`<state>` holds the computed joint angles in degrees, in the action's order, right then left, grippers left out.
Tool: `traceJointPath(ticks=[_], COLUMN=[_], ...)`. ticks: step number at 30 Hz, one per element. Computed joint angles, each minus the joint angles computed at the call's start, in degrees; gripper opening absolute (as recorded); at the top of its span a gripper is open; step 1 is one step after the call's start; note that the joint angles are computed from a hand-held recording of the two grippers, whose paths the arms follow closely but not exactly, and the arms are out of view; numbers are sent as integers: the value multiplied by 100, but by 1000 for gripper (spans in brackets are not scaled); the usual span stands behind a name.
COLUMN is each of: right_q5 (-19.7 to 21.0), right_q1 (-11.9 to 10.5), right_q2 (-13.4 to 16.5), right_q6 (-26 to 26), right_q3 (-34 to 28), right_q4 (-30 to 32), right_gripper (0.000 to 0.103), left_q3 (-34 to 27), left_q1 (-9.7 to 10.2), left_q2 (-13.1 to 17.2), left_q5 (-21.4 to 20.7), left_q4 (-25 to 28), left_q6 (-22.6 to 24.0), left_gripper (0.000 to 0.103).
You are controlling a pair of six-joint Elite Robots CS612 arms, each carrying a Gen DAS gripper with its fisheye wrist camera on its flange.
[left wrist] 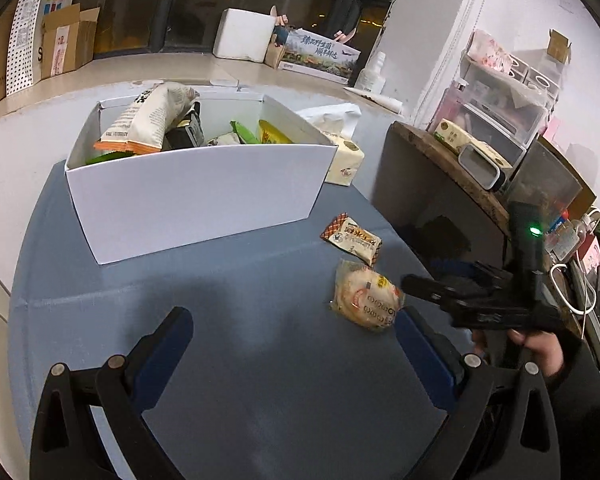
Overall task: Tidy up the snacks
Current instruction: 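Grasp the orange-wrapped cake with the right gripper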
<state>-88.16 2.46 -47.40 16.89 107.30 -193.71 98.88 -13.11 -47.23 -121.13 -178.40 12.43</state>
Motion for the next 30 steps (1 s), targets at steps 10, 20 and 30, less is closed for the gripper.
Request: traceJointPath(ticks=[10, 20, 30], right_q5=[-161, -395, -236], right_q1=[-87, -62, -124], right_q2=[369, 746, 719], right_q6=[-700, -1331, -1568], right_q3=[-856, -1612, -1480], right_q4=[942, 1800, 1740], right_gripper=[103, 103, 66], left_q3=[146, 132, 78], left_q1=[-68, -92, -114], left_q2=[-137, -141, -88], left_q5=[385, 517, 587], left_q4=[-64, 33, 202], left_q6=[156, 230, 220], left_gripper=[103, 103, 103])
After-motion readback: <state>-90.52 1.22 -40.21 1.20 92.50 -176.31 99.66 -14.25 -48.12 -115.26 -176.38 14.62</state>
